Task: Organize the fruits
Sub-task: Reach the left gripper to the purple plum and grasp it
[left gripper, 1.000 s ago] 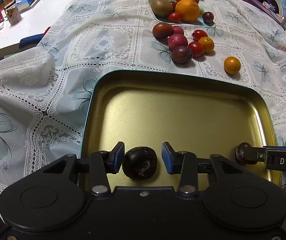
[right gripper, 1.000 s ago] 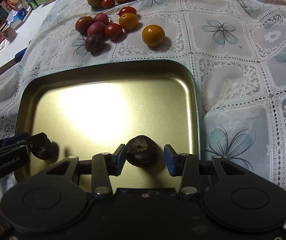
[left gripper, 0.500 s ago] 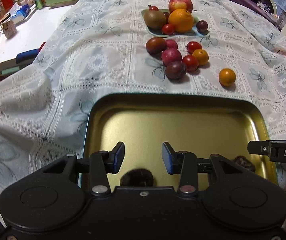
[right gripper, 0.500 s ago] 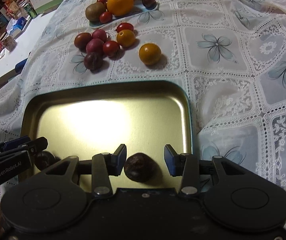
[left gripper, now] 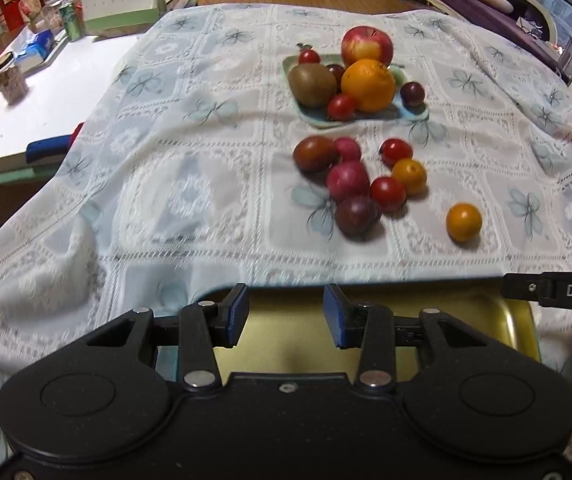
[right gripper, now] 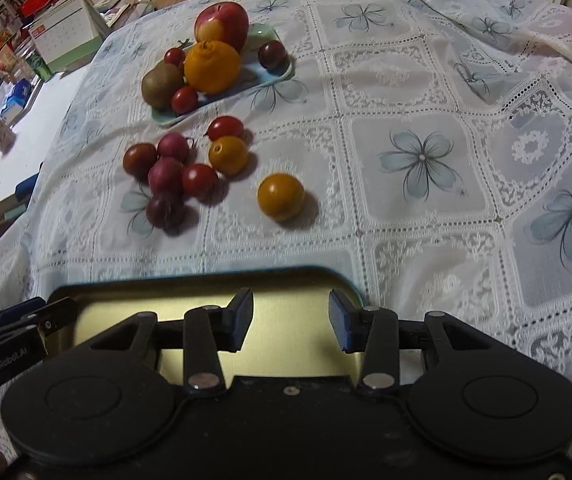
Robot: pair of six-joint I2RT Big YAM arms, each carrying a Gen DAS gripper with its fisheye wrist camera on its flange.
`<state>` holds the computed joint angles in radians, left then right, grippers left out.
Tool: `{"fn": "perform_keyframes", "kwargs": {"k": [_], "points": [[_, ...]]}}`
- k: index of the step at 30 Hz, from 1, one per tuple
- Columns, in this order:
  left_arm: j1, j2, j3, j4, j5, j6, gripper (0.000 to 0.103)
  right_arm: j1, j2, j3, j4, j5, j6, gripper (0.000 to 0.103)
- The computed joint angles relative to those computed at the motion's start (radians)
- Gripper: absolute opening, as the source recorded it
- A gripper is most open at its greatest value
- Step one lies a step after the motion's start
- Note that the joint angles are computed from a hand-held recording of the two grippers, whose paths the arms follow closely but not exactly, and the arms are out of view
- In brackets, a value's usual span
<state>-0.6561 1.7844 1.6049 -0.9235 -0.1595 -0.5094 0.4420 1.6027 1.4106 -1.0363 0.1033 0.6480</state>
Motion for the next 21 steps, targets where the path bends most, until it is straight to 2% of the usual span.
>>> {"fn": "perform_keyframes", "kwargs": {"k": [7, 14, 21], "points": [[0.008, 0.113, 0.139, -0.004, 0.028, 0.027, 0.049, -0.016, 0.029, 0.038, 0.002, 0.001, 0.008, 0.044], [0.003, 0.223, 0.271, -0.040, 0.050, 0.024, 0.049, -0.036, 0.025, 0.029, 0.007, 0.005, 0.013, 0.044], [-0.007, 0.310, 0.378, -0.098, 0.040, 0.030, 0.049, -0.064, 0.033, 0.016, 0.009, -0.013, 0.033, 0.044]]}}
